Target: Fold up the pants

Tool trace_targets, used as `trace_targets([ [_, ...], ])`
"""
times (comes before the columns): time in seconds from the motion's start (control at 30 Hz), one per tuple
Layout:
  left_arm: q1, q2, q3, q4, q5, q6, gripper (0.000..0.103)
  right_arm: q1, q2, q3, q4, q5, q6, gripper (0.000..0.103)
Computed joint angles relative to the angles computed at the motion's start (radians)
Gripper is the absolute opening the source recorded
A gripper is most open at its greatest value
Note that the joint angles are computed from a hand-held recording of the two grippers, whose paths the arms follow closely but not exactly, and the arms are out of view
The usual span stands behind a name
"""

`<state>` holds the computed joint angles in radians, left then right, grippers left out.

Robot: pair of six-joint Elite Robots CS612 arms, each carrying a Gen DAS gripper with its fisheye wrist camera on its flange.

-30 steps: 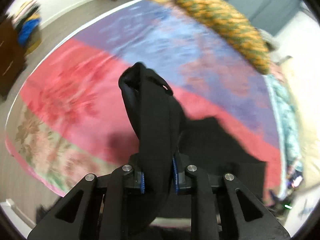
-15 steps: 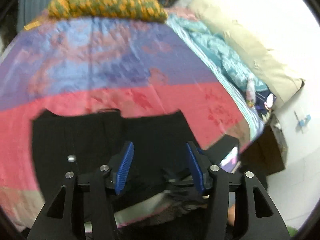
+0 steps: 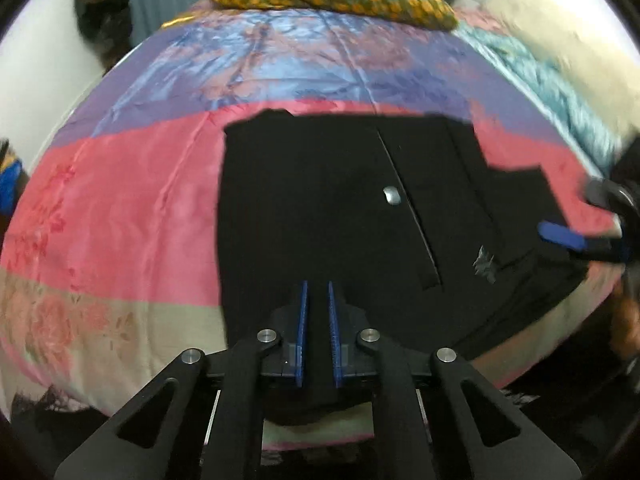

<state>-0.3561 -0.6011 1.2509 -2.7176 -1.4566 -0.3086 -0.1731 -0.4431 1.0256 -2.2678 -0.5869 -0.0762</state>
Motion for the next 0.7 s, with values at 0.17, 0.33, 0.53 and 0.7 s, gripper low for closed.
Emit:
trace_targets([
  [0.17, 0.008, -0.009, 0.020, -0.026, -0.043, -0.022, 0.008, 0.029, 0.065, -0.152, 0.256, -0.078, -0.121, 0.083],
  [0.33, -0.003, -0.018, 0.047, -0.063, -0.017, -0.023, 0.008, 0.045, 0.113, -0.263, 0.517, -0.003, -0.262, 0.082],
  [0.53, 0.014, -0.034, 0.065, -0.083, -0.062, -0.080, 0.020, 0.060, 0.071, -0.177, 0.339, -0.044, -0.231, 0.024],
  [0.7, 0.035, -0.094, 0.163, -0.292, -0.062, -0.199, 0.063, 0.033, -0.002, -0.085, 0.174, 0.078, -0.210, 0.021],
])
